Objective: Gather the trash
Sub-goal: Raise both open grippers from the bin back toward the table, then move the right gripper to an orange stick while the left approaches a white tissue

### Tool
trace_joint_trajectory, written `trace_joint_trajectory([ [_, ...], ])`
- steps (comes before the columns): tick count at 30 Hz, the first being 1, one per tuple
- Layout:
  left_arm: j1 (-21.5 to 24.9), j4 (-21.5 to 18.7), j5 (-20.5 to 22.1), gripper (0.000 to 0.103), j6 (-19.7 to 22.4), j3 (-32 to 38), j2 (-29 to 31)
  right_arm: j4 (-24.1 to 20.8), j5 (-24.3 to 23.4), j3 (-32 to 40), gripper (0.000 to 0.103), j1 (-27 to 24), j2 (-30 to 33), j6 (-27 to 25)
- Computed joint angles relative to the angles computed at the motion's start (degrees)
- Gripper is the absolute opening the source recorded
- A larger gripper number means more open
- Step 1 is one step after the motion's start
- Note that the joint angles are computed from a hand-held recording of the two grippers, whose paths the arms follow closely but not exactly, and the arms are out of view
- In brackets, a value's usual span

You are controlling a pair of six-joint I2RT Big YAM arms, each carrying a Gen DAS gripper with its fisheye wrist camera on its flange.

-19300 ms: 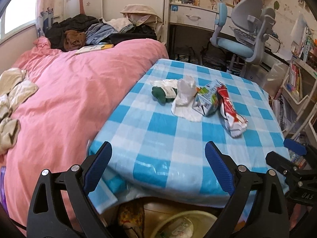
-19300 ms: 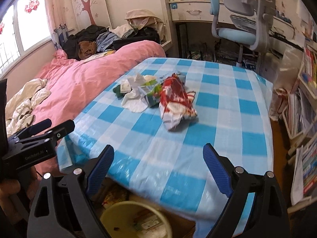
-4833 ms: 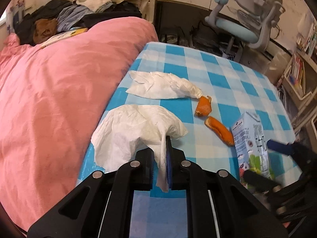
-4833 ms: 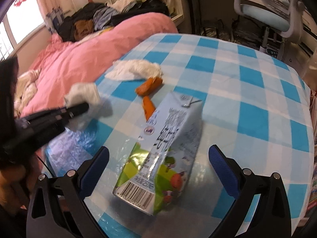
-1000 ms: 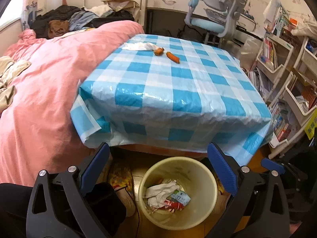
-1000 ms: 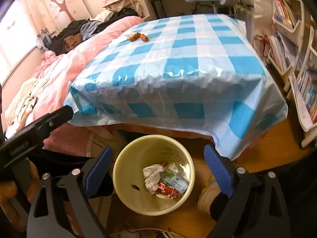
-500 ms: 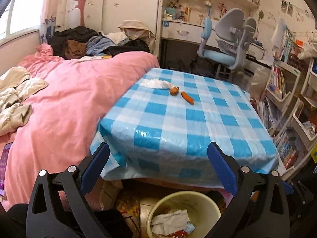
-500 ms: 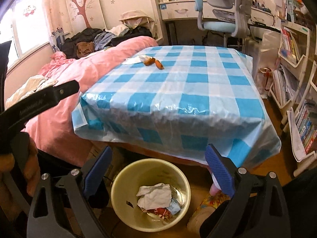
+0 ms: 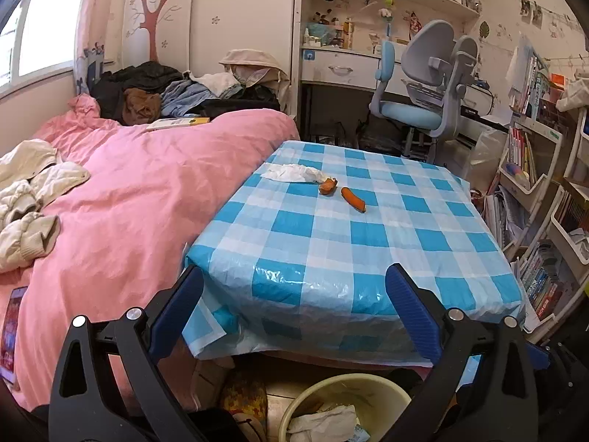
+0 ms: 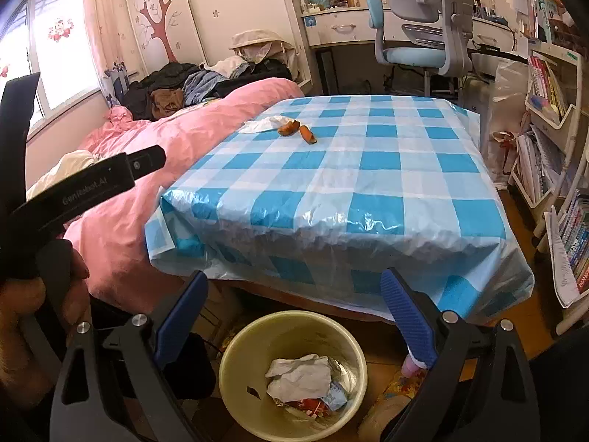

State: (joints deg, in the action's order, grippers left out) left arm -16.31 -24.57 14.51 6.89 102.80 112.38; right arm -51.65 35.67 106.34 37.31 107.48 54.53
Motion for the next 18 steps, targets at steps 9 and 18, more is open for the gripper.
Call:
trace_joint_trajectory([
  [9, -0.2, -3.1, 0.2, 0.095, 0.4, 6.6, 3.5, 1.9, -1.3, 2.1, 0.091, -1.8, 1.1, -4.3],
  [18, -0.4, -12.8, 0.3, 0.095, 0.7, 25.8, 13.9, 1.7, -3.7, 8.5, 0.091, -5.9, 4.1, -12.2],
])
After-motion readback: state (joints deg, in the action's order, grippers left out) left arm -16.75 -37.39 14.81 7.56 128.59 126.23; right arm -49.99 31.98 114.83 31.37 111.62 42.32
